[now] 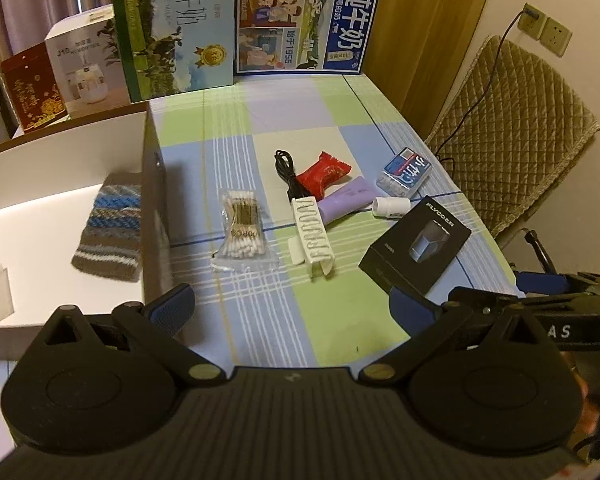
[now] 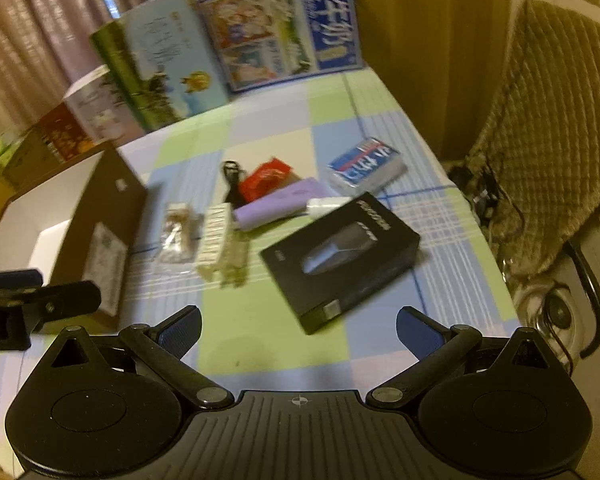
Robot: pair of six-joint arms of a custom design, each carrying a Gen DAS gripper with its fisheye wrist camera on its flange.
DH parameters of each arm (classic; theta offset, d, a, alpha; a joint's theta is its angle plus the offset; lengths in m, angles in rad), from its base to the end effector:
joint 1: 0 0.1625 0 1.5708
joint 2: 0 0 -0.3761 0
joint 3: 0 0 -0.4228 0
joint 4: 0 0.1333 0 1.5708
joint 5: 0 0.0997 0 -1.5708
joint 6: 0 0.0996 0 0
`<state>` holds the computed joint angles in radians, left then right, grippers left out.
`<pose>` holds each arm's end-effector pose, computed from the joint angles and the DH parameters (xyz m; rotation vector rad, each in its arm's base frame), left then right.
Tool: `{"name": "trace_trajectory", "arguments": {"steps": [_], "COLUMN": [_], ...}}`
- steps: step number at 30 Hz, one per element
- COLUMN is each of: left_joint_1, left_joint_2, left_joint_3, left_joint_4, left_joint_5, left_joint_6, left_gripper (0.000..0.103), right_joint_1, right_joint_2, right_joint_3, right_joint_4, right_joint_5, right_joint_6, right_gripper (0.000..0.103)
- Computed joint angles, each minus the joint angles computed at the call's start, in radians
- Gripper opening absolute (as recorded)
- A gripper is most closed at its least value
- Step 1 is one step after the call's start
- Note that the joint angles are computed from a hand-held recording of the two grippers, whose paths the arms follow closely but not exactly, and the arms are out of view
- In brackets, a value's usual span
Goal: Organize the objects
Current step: 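Withdraw both tools from the box back toward the remaining items, then grasp the black FLYCO box with right tool while left tool grasps the white strip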
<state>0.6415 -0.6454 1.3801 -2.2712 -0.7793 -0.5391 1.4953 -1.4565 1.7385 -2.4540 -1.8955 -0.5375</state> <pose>-0.4478 -0.5893 0.0319 0.4928 2.4030 -0.6554 0.0571 -0.5906 0.3970 0.4643 -2.5474 0.6365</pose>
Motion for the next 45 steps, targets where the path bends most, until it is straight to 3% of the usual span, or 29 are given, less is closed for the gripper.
{"name": "trace_trajectory", "arguments": {"steps": [13, 19, 23, 26, 31, 35, 40, 45], "left_joint_1": [0.077, 0.106, 0.118, 0.121, 0.122, 0.132, 0.133, 0.151], "left_joint_2": [0.173, 0.212, 0.224, 0.230, 0.254, 0.275, 0.333, 0.397], "left_joint_3": [-0.241, -0.307, -0.329, -0.335, -0.362, -0.396, -0.446, -0.512], "left_joint_4": [0.140, 0.212, 0.241, 0.244, 0.243, 0.227, 0.196, 0.186], "left_joint_5": [0.027, 0.036, 0.033, 0.035, 0.038, -0.025, -0.022, -0.020], "left_joint_6": [-0.007, -0.045, -0.058, -0.051, -0.021, 0.010, 0.098, 0.135], "left_gripper": [0.102, 0.102, 0.102, 0.102, 0.102, 0.102, 0.101, 0.087], "right_joint_1": [-0.008, -0.004, 0.002, 0.005, 0.003, -0.010, -0.038, -0.055], "right_joint_2": [0.220, 0.302, 0.350, 0.366, 0.356, 0.327, 0.282, 0.252], "right_joint_3": [-0.162, -0.235, -0.278, -0.290, -0.294, -0.277, -0.252, -0.236], "right_joint_4": [-0.064, -0.064, -0.058, -0.066, -0.056, -0.049, -0.037, -0.052], "right_joint_5": [-0.107, -0.150, -0.198, -0.211, -0.208, -0.199, -0.166, -0.132], "right_joint_6": [0.210, 0.334, 0.366, 0.305, 0.074, -0.053, -0.129, -0.158], "right_gripper": [0.101, 0.101, 0.101, 0.101, 0.100, 0.100, 0.100, 0.100]}}
